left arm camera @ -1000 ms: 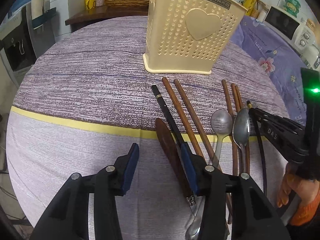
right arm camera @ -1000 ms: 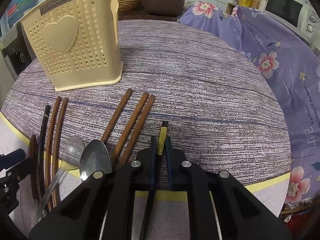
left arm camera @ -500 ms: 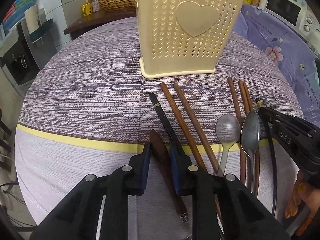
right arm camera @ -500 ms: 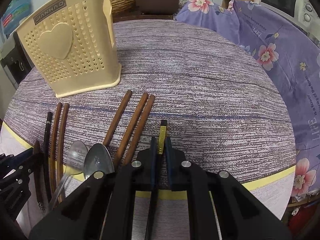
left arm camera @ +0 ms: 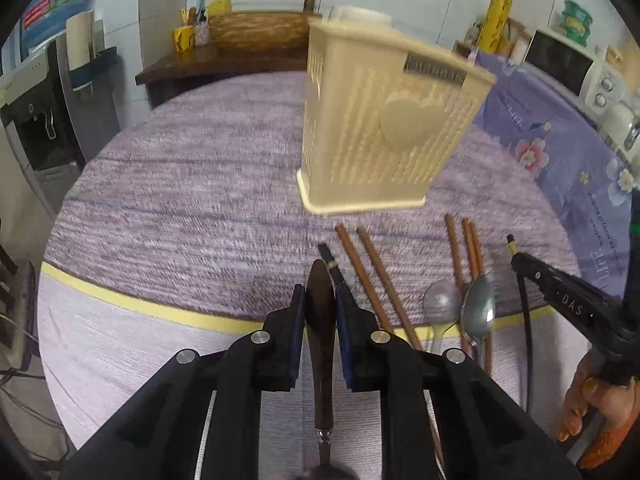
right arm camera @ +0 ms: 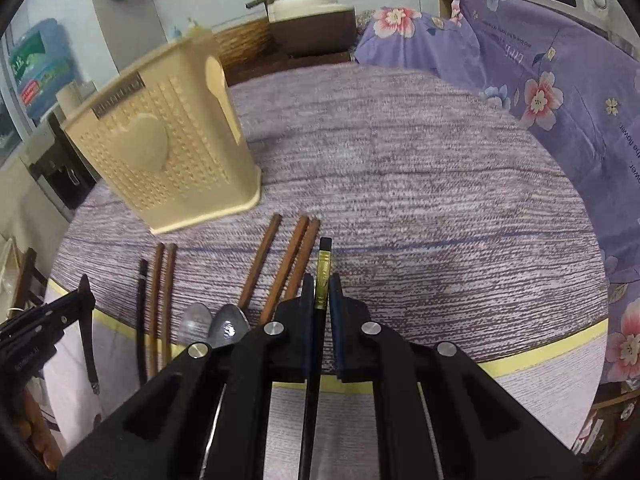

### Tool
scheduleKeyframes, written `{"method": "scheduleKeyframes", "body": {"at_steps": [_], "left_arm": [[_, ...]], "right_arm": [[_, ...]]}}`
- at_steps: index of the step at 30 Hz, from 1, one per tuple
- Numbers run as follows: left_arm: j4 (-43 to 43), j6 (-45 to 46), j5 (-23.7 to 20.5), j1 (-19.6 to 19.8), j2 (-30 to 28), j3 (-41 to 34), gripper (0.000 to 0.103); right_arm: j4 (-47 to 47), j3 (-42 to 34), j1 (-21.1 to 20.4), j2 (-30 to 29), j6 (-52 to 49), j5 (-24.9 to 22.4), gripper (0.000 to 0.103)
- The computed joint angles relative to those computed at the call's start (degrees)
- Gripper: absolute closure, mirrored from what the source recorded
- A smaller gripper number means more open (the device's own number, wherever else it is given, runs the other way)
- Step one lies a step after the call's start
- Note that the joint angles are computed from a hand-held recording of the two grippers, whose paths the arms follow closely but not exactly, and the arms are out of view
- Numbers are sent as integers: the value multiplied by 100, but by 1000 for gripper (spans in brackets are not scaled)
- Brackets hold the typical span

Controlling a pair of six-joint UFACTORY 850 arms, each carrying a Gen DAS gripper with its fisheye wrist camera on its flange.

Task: Organize utensils
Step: 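Grasp the wooden-handled spoon with the left tool while the right tool grasps the black chopstick, then lift and carry both held utensils over the cream basket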

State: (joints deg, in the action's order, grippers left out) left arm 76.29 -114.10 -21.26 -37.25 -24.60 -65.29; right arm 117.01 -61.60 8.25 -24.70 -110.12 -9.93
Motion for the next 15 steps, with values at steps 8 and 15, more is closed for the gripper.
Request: {"method": "scheduleKeyframes", "body": {"at_steps": [8,15], "left_arm": [[1372,-1089,-628,-150,833,534,87],[1666,-1367,-851,-84,1036,665,87]], "right_arm": [[1271,723,-316,1048,-1519,-865,95],[1439,993,-490,1568,-1753,-1196,95]]}}
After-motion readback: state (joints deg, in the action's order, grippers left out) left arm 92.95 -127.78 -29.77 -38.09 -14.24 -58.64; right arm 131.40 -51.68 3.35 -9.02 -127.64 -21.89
